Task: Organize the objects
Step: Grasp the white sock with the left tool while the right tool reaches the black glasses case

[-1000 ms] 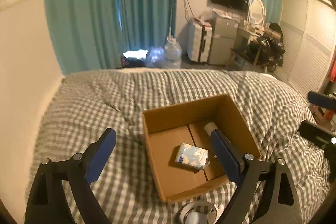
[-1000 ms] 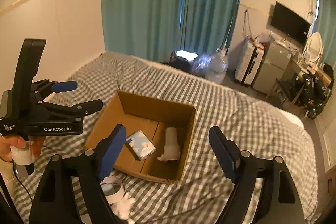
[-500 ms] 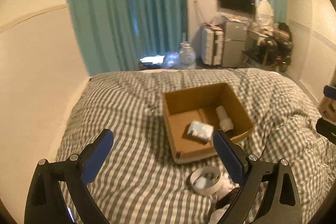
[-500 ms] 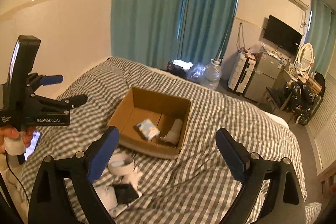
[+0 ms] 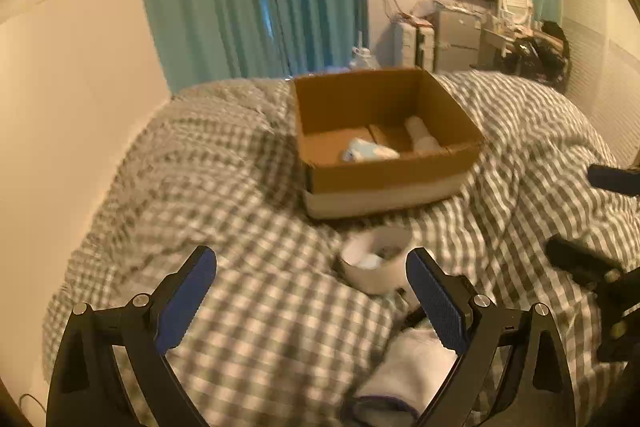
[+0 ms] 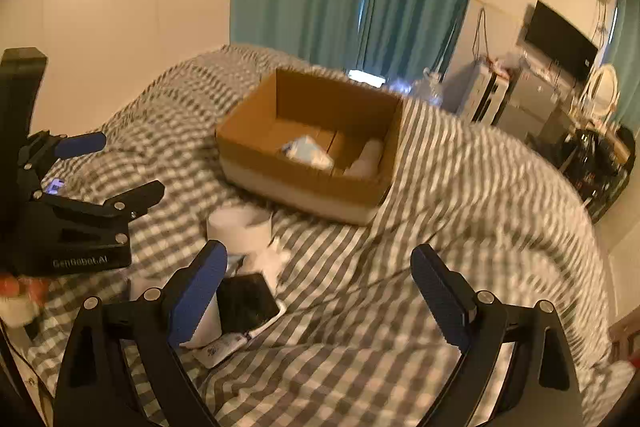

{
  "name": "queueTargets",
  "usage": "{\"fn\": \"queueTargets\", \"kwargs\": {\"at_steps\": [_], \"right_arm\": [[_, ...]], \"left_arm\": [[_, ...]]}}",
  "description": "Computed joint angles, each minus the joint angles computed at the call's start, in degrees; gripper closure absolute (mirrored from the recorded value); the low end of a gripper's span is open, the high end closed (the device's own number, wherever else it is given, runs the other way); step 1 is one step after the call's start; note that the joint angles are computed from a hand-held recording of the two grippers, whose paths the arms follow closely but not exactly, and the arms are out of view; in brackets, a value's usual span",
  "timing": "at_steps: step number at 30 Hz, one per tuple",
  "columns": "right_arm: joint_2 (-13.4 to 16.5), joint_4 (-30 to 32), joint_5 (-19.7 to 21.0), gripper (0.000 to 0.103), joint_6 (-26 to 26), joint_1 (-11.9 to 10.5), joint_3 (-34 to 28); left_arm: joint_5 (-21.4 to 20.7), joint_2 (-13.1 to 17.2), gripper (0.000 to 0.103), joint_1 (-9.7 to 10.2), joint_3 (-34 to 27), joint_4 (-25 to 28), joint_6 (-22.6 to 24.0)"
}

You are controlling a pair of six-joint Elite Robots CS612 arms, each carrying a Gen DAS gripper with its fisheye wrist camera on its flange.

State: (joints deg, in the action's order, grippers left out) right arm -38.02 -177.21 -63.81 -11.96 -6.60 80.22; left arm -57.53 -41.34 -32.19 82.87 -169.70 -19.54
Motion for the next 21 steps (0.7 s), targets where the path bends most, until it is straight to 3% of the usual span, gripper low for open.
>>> {"fn": "queueTargets", "kwargs": {"at_steps": [12, 16, 21], "right_arm": [[1.5, 2.6, -1.4, 0.01, 3.0, 0.0, -0.8], [2.0, 4.2, -1.9, 0.01, 3.3, 0.1, -1.5], [2.5, 5.4, -1.2, 0.01, 4.7, -0.1, -1.9]], "left_arm": [[-6.7, 0.2, 0.005, -0.44, 1.5, 5.9, 0.9], [-7.6, 0.7, 0.005, -0.84, 2.1, 4.8, 3.7], [-14.3, 0.9, 0.005, -0.1, 1.9, 5.4, 3.6]]}}
